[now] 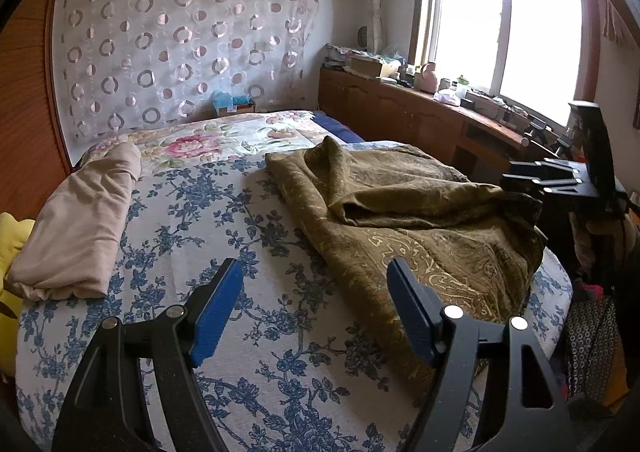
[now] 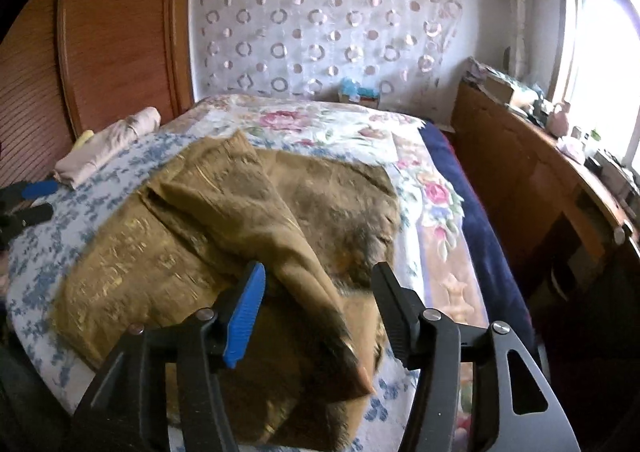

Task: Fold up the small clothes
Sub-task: 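Release the cuff and grasp the shirt edge again with the right gripper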

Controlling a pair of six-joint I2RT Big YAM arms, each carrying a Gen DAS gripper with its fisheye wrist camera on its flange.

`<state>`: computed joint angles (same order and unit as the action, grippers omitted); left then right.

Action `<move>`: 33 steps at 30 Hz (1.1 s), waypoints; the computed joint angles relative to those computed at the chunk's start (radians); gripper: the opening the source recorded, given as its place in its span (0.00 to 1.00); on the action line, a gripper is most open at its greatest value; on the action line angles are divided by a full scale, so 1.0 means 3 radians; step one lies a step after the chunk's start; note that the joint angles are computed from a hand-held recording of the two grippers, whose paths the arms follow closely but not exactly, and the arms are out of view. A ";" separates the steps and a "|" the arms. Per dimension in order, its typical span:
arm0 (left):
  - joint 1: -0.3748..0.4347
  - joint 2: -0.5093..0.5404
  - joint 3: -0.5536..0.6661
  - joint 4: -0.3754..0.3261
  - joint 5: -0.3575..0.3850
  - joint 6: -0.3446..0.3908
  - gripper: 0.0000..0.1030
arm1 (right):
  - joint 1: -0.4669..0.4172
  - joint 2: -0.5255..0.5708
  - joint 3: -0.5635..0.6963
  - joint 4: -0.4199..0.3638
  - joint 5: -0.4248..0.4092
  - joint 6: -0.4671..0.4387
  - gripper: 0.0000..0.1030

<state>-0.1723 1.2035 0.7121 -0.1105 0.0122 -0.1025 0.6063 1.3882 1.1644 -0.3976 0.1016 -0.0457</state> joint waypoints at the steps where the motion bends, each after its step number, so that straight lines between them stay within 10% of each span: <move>1: -0.0004 0.0003 0.0000 -0.0003 -0.0006 0.0000 0.73 | 0.0002 0.0042 0.0038 0.0004 -0.0023 -0.0027 0.56; 33: 0.0064 0.0041 -0.0062 0.0051 0.0054 -0.0053 0.73 | 0.0035 0.1404 0.1765 -0.1169 -0.0942 -0.0743 0.57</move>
<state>-0.1533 1.2159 0.6934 -0.0953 0.0282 -0.1183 0.6167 1.8094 1.6940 -0.7482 -0.1809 -0.2685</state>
